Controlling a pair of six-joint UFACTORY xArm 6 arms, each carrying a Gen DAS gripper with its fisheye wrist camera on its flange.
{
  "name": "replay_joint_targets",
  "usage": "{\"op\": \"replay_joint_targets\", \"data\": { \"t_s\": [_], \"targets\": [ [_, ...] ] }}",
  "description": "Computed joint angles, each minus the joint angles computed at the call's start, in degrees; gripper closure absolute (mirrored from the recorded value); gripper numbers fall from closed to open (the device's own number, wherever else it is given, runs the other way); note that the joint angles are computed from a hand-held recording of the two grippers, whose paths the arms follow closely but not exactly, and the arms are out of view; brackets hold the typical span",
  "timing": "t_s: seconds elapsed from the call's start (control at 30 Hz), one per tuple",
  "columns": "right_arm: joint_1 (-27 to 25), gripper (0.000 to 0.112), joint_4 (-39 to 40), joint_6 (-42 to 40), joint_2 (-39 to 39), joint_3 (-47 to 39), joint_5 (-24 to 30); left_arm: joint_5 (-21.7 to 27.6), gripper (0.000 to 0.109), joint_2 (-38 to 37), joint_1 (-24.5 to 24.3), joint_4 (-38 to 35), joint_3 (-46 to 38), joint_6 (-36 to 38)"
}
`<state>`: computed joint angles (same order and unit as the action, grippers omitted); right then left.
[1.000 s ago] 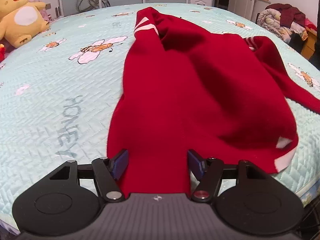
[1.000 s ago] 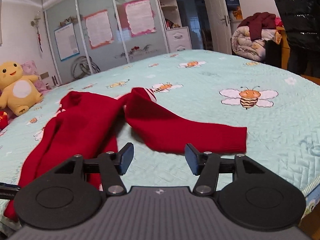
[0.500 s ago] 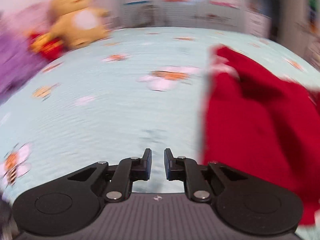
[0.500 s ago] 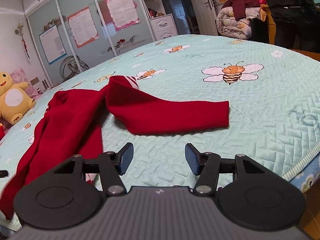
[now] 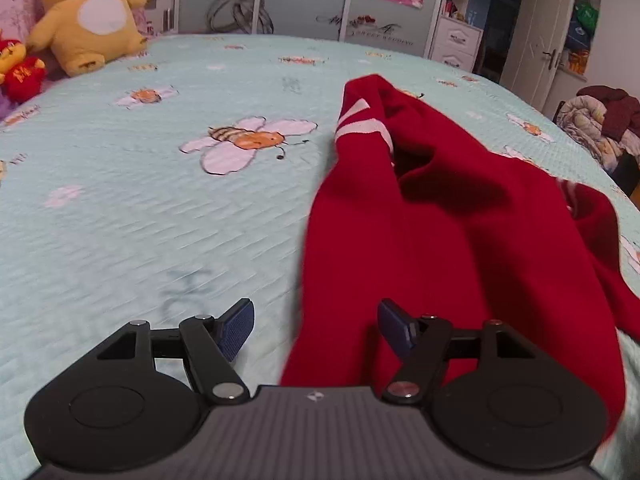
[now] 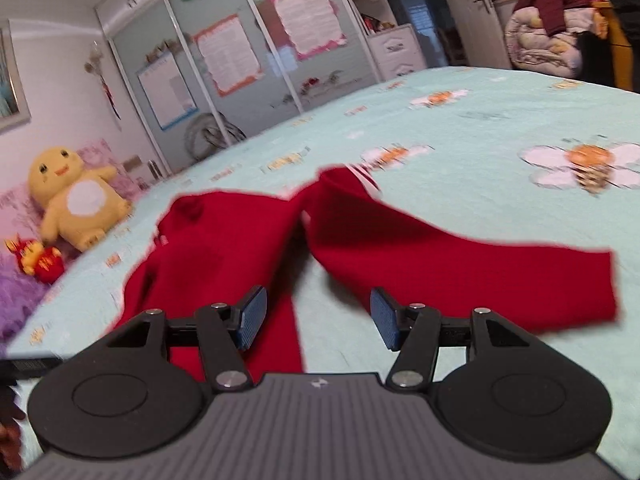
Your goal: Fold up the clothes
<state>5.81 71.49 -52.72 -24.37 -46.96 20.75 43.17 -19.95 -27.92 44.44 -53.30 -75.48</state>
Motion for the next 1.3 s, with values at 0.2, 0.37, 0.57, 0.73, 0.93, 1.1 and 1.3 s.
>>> {"op": "replay_joint_targets", "data": {
  "t_s": [0.2, 0.37, 0.57, 0.73, 0.93, 1.1, 1.3],
  "targets": [
    [3.3, 0.05, 20.3, -13.2, 17.7, -20.3, -0.8, -10.2, 0.037, 10.3, 8.6, -6.0, -6.8, 3.2],
    [2.9, 0.045, 33.8, -19.1, 32.6, -38.0, 4.3, -16.1, 0.049, 16.5, 12.4, -11.2, -10.8, 8.2],
    [-0.8, 0.043, 42.0, -26.1, 40.2, -38.2, 18.5, -10.4, 0.093, 18.1, 13.6, -7.5, -16.0, 10.0],
    [-3.0, 0.04, 40.5, -26.7, 42.3, -39.5, 24.8, 1.6, 0.093, 14.4, 13.4, 7.9, -19.8, 1.7],
    [-3.6, 0.038, 38.9, -26.5, 42.2, -39.4, 26.8, 16.3, 0.091, 15.4, 12.3, 16.2, -23.8, 5.3],
    [-2.7, 0.038, 32.4, -24.7, 41.6, -39.4, 26.0, 18.3, 0.085, 18.8, 16.7, -4.1, -24.7, 15.1],
    [-1.3, 0.038, 22.3, -19.3, 41.8, -40.1, 24.1, 18.9, 0.077, 13.8, 12.1, 6.6, -22.0, 3.3]
  ]
}}
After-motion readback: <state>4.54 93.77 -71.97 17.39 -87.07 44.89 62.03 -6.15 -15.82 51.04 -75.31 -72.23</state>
